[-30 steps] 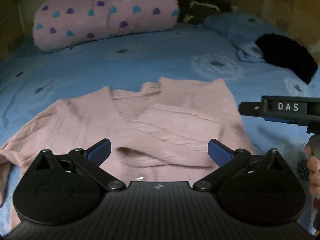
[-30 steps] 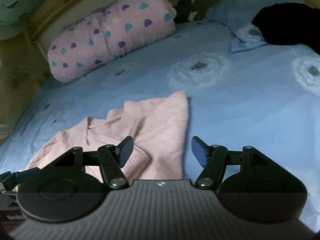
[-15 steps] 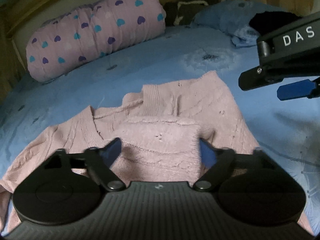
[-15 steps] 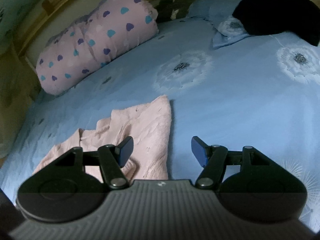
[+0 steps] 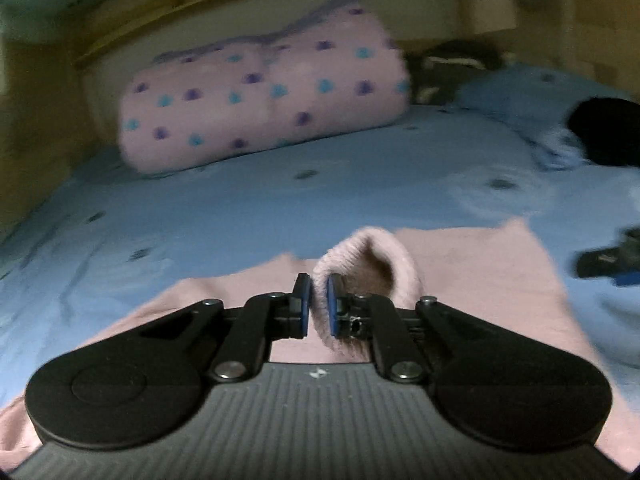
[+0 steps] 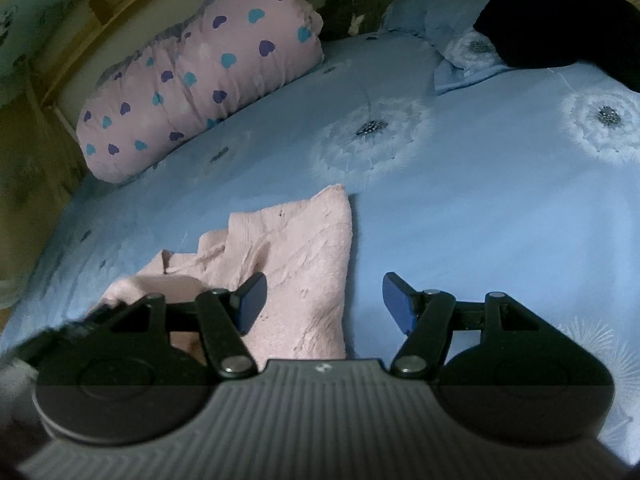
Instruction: Fold small clothes
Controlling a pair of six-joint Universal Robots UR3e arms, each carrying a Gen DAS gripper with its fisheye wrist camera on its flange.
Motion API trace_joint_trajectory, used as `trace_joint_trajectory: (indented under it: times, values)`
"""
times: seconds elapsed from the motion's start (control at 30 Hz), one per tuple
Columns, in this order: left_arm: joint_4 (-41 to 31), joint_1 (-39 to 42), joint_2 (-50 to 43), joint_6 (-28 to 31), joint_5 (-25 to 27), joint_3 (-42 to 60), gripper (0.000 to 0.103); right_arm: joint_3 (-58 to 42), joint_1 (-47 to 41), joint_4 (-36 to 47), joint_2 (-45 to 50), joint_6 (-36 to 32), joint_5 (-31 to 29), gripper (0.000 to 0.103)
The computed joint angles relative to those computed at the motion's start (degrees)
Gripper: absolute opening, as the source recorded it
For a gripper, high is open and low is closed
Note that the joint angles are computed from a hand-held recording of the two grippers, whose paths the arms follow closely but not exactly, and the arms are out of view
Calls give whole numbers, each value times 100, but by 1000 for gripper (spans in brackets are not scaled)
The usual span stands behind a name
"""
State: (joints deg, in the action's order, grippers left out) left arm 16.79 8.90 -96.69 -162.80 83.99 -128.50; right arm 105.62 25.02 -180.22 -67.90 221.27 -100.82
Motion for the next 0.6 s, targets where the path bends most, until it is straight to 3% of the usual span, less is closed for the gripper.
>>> trace_joint_trajectory:
  times: [0.27, 0.47, 0.53, 0.6]
  values:
    - [-626, 1275, -283, -23, -27, 418, 13, -301, 108, 279, 186, -139, -43, 66]
    - [-1756, 2199, 140, 144, -1052, 321, 14, -538, 162, 524, 329, -181, -32, 66]
    - [-2205, 2500, 298, 206, -1658, 293, 23, -611, 200, 595, 376, -213, -68, 66]
    - [-2418, 2623, 404, 186, -2022, 228, 59, -713, 251, 693, 433, -262, -120, 66]
